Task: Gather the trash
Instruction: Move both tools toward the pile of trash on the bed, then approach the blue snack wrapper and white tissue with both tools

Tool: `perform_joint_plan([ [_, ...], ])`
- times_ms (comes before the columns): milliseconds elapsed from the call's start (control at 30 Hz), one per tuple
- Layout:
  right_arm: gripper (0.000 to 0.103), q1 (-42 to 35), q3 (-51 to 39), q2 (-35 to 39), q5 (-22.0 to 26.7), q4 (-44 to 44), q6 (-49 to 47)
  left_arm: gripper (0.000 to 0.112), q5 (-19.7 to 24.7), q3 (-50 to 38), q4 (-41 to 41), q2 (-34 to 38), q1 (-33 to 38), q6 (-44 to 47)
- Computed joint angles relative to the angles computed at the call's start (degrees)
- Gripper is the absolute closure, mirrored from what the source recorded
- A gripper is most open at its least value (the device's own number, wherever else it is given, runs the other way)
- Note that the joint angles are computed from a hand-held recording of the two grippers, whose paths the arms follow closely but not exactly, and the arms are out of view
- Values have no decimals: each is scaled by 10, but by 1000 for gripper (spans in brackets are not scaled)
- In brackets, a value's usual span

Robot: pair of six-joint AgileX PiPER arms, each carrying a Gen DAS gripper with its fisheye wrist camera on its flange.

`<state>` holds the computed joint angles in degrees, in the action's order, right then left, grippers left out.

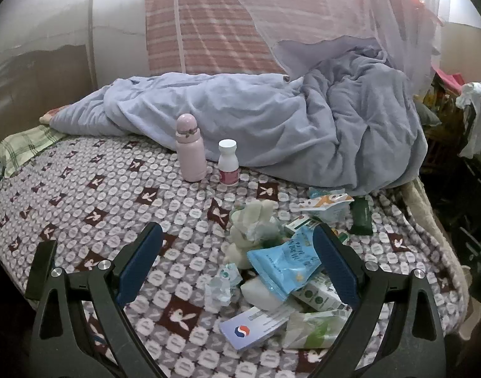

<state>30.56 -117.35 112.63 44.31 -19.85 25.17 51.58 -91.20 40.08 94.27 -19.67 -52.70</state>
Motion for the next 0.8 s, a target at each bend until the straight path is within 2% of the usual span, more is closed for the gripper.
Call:
perform_joint_plan([
  [333, 0, 1, 18, -17, -17, -2, 15, 16, 4, -11, -1, 3, -10, 0],
  [800, 0, 6, -10, -2, 7, -12, 17, 16, -11, -11, -17, 4, -10, 7],
])
